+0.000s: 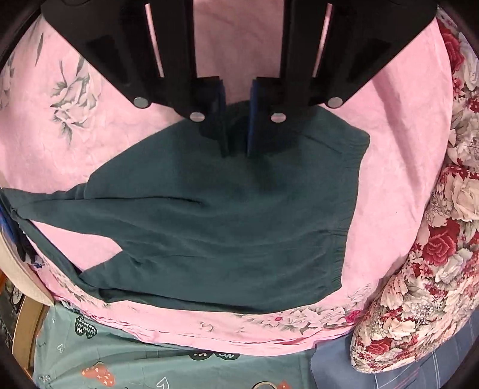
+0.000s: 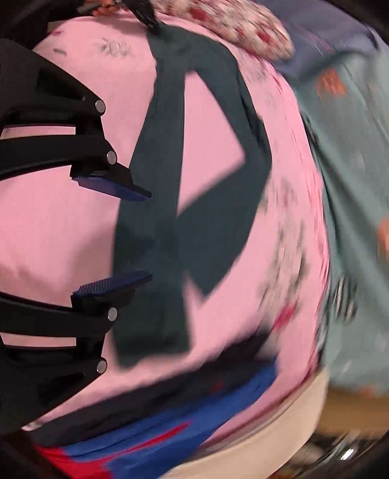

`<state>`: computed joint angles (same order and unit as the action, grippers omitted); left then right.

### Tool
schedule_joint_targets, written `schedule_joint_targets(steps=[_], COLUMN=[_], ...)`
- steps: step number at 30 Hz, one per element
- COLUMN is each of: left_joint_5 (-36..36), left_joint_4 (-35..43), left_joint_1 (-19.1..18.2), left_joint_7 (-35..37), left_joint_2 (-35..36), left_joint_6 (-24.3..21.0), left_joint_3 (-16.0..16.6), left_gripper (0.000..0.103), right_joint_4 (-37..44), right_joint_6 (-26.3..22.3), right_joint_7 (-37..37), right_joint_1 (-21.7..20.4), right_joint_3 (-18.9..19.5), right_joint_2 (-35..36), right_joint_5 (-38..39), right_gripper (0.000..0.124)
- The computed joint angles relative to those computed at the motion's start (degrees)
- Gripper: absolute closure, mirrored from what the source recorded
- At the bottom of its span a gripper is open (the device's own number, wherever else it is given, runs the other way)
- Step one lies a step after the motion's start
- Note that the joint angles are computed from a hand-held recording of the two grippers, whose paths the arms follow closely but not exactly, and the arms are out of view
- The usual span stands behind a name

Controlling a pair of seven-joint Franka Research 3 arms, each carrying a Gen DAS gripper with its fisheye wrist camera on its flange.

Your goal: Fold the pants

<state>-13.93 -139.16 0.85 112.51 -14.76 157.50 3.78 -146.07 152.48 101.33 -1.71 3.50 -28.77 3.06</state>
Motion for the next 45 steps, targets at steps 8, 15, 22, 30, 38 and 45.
schedule_joint_targets(steps=[8,15,22,30,38,45], left_joint_5=[5.81,9.07,10.96,10.11,19.14,3.05], left_joint_4=[-1.16,-0.92,0.38,-2.27,-3.06,-2.37], left_joint_1=[2.59,2.44,4.27,0.89,4.44,-1.2], left_joint_7=[-6.38,-9.91,-12.2,-5.45,-10.64,-1.34], left_joint_2=[-1.8,-1.23,-0.91,-4.56,-3.22,-7.33], left_joint_6=[-0.55,-0.37,-2.6,-2.05,0.18,-6.21], left_joint_3=[-1.6,-1.53,-1.88,0.72,-3.17,5.07], left_gripper=[0.1,0.1,0.1,0.1,0.08,0.081], right_joint_4=[-4.66,0.17,-3.82,-3.21,-1.12,-4.49], right_joint_6=[2.94,5.97,10.74,2.37,-6.07,0.51], right_joint_7=[1.44,-8.55,-14.75,-10.3,-0.81,-2.37], right_joint_1=[-5.04,0.86,-0.86,-7.47,-9.97,-4.4], right_joint_3=[-1.83,-8.45,-6.77,-4.32,-2.55,-1.1], right_joint_2=[-0.79,8.54,-3.92,-4.06,1.33,-6.82], right_joint_5=[-1.04,8.95,10.85,8.29,-1.61,-3.91], right_gripper=[0.074,0.12,0.12,0.12,0.106,0.079])
